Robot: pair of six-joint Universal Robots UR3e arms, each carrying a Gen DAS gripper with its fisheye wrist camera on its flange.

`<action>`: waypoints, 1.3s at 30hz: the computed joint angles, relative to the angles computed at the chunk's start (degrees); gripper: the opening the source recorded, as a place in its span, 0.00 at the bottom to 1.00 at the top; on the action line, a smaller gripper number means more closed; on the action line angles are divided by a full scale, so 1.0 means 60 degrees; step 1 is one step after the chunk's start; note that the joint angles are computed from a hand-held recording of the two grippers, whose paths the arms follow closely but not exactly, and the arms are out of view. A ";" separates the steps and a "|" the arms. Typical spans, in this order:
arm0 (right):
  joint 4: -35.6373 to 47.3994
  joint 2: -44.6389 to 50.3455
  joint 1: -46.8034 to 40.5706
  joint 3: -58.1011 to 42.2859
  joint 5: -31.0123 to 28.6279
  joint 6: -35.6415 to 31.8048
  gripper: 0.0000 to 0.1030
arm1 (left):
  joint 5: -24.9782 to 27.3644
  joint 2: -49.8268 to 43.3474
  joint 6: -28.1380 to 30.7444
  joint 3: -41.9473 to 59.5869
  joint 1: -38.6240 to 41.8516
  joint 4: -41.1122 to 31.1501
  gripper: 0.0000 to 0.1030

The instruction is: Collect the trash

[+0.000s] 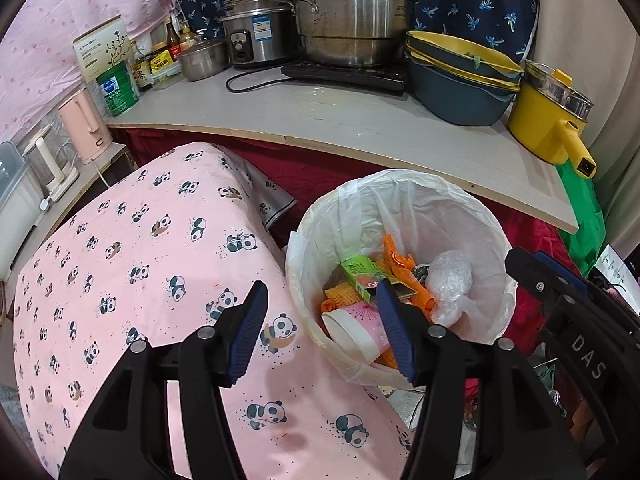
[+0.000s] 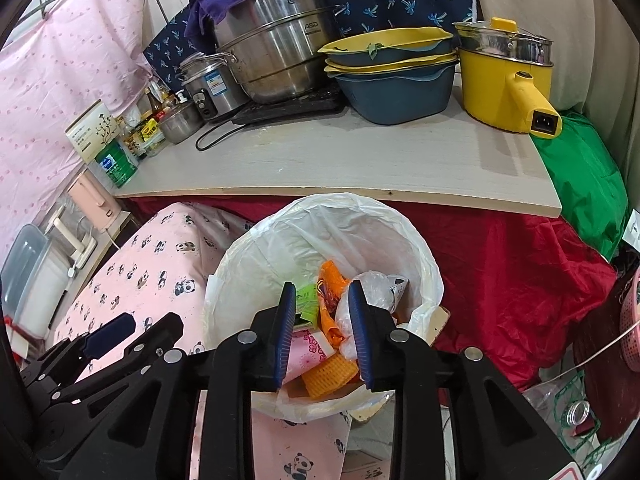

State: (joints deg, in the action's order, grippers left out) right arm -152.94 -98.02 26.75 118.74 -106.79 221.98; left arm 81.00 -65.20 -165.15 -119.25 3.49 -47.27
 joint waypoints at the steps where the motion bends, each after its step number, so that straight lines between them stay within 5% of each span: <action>1: 0.0039 0.0013 0.0071 -0.0047 -0.0050 0.0022 0.27 | -0.0030 0.0080 0.0034 -0.0017 0.0063 -0.0071 0.52; 24: 0.0800 0.0620 0.1623 -0.1299 -0.1108 0.0390 0.38 | -0.1588 0.2716 0.1606 -0.0452 0.2927 -0.2468 0.57; 27: 0.0859 0.0739 0.1840 -0.1456 -0.1285 0.0478 0.43 | -0.1815 0.3066 0.1849 -0.0514 0.3325 -0.2787 0.66; 39: 0.1288 0.1073 0.2615 -0.1817 -0.2063 0.0638 0.61 | -0.2626 0.4329 0.2917 -0.0683 0.4796 -0.4218 0.72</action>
